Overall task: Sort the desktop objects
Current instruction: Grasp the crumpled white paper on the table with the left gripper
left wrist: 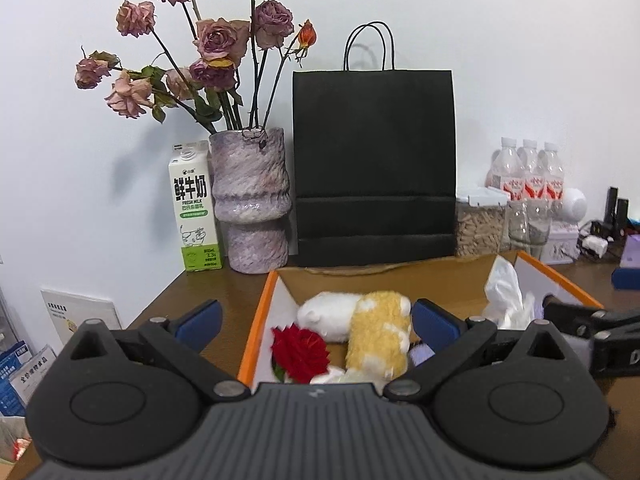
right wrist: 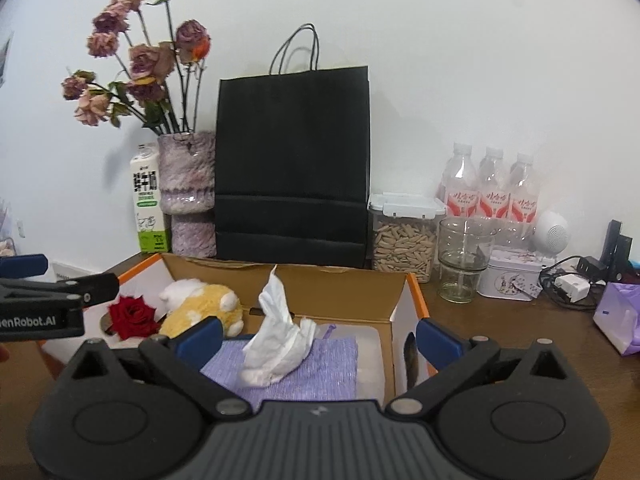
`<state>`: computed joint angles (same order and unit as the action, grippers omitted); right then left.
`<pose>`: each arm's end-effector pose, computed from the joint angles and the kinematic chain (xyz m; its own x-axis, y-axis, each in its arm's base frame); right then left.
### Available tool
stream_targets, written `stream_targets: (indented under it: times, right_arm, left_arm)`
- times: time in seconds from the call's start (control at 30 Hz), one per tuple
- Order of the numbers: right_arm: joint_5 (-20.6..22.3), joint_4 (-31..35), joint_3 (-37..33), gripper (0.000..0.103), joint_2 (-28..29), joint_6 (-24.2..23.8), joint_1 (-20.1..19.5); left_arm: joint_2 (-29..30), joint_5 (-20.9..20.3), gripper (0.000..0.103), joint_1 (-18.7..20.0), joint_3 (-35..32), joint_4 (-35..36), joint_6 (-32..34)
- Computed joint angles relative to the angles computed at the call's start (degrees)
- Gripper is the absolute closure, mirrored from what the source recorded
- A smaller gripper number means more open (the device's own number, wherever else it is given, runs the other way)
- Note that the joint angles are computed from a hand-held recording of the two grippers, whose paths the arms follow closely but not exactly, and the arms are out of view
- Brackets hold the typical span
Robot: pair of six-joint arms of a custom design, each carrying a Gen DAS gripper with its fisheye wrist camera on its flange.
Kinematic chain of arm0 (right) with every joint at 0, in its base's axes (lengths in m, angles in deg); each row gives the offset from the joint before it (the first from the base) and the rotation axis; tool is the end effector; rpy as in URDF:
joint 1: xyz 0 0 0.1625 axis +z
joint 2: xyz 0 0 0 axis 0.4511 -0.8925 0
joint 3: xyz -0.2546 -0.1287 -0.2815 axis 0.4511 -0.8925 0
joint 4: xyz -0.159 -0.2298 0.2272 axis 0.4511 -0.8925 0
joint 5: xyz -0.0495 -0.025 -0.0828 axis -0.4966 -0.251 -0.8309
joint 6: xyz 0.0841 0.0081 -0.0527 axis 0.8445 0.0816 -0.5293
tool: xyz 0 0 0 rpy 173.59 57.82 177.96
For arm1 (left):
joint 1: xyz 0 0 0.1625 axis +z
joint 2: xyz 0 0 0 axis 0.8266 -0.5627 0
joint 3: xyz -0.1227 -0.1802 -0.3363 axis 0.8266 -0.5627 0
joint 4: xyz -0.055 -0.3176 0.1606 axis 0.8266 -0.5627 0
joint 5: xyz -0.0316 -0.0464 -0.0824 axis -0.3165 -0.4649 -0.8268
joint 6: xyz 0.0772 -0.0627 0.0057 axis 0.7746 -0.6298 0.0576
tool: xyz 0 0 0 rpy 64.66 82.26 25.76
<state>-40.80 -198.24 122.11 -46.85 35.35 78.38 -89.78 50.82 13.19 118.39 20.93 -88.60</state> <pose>0.3027 -0.7533 0.0538 -0.6991 -0.1593 0.6970 -0.6985 0.3605 -0.6182 -0.0853 -0.7448 0.2615 -0.6514 0.0235 -0.7584 0.7253 0.3129 -0.6133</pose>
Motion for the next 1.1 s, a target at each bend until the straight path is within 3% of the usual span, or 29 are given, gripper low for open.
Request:
stream_targets:
  times: [0.23,0.47,0.77,0.93,1.1]
  right_arm:
    - [1.15,-8.04,19.39,0.0,-8.51,-2.91,0.04]
    - [0.29,-11.13,30.75,0.0,-12.64,-4.02,0.03]
    - [-5.29,-10.65,32.93,0.001,-13.57,-0.7,-1.12]
    - [-6.47,-6.89,30.34,0.003,-13.14,1.0,-1.97]
    - [-6.42,-0.28,26.79,0.008,-12.58,5.67,-2.75]
  left_arm:
    - [-6.85,-0.98,0.0,0.62,10.96,-1.14,0.22]
    - [-10.36,-2.2,0.0,1.72,17.01,-0.53,-0.56]
    - [-10.94,-2.66,0.0,2.9,17.58,2.8,-3.31]
    - [-8.2,-2.33,0.0,3.23,12.61,8.0,-4.94]
    - [-4.35,-1.17,0.0,3.52,6.06,14.03,-6.32]
